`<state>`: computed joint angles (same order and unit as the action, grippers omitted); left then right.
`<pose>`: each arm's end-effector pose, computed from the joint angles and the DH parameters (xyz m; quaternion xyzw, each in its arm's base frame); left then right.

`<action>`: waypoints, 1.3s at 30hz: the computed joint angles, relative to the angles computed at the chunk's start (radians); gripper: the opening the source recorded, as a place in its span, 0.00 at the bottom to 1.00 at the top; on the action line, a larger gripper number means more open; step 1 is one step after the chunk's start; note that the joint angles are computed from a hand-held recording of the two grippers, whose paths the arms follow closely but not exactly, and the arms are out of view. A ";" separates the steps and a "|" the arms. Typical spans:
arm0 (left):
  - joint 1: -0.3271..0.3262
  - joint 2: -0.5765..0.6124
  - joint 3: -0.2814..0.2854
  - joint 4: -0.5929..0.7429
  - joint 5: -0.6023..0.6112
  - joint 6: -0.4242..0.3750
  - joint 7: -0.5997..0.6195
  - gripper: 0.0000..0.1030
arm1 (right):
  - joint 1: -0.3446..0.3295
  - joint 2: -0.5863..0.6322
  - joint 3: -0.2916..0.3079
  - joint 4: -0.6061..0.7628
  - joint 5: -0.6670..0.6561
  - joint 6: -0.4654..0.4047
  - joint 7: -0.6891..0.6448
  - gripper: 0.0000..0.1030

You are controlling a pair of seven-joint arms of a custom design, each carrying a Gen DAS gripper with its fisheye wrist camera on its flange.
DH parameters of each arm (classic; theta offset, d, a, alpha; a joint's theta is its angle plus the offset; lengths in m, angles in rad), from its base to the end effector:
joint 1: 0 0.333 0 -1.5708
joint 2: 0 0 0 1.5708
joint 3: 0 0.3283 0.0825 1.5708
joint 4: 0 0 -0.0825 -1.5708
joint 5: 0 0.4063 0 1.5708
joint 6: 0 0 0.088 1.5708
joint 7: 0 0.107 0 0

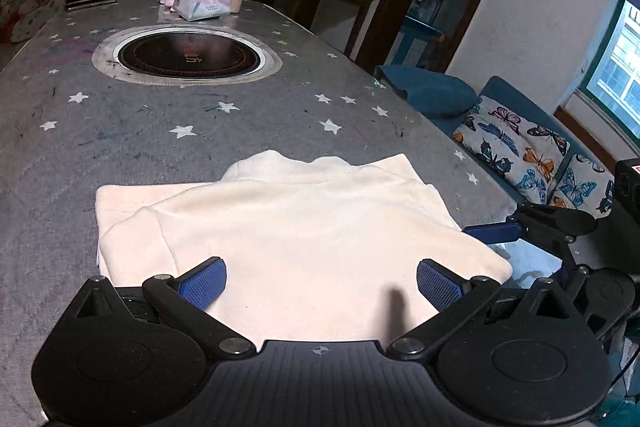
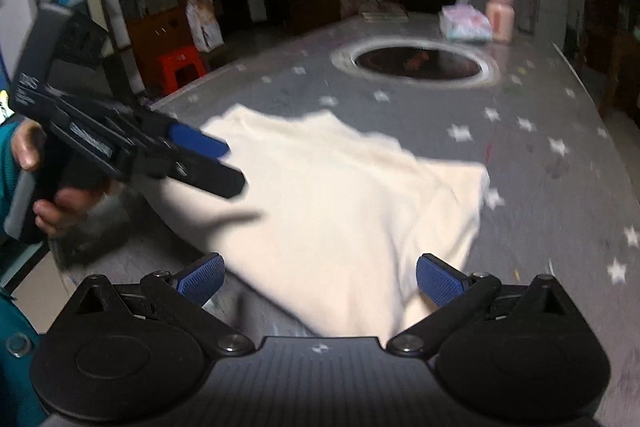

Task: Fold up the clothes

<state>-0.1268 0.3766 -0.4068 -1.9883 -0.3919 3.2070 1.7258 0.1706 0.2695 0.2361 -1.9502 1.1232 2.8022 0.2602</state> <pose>0.6093 -0.2895 0.3785 -0.5766 0.7000 -0.4046 0.1175 0.6227 0.2121 0.3872 -0.8279 0.3802 -0.1098 0.3975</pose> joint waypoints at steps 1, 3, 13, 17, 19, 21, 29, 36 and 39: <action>-0.006 -0.003 0.006 -0.002 0.002 -0.001 -0.001 1.00 | 0.001 -0.001 -0.004 -0.004 -0.009 -0.001 0.015 1.00; -0.018 -0.007 0.020 -0.005 0.007 -0.001 -0.005 1.00 | -0.016 -0.011 -0.001 -0.009 0.025 -0.018 0.014 1.00; -0.079 -0.011 0.085 -0.005 0.042 -0.006 -0.027 1.00 | -0.053 -0.008 -0.071 0.012 0.169 -0.115 0.210 0.37; -0.109 -0.014 0.118 -0.005 0.057 -0.010 -0.042 1.00 | -0.058 0.000 -0.077 0.017 0.214 -0.135 0.209 0.23; -0.108 -0.014 0.117 -0.005 0.061 -0.010 -0.045 1.00 | -0.066 0.004 -0.079 0.023 0.253 -0.158 0.208 0.19; -0.105 -0.014 0.115 -0.005 0.064 -0.011 -0.046 1.00 | -0.072 0.009 -0.084 0.030 0.289 -0.181 0.218 0.18; -0.121 -0.013 0.131 -0.006 0.076 -0.006 -0.055 1.00 | -0.032 0.016 -0.080 0.023 0.211 -0.125 0.218 0.25; -0.129 -0.015 0.141 -0.009 0.086 -0.005 -0.063 1.00 | -0.006 0.009 -0.055 0.007 0.207 -0.005 0.170 0.04; -0.124 -0.017 0.135 -0.012 0.087 -0.004 -0.063 1.00 | 0.006 -0.001 -0.037 0.004 0.252 0.098 0.076 0.03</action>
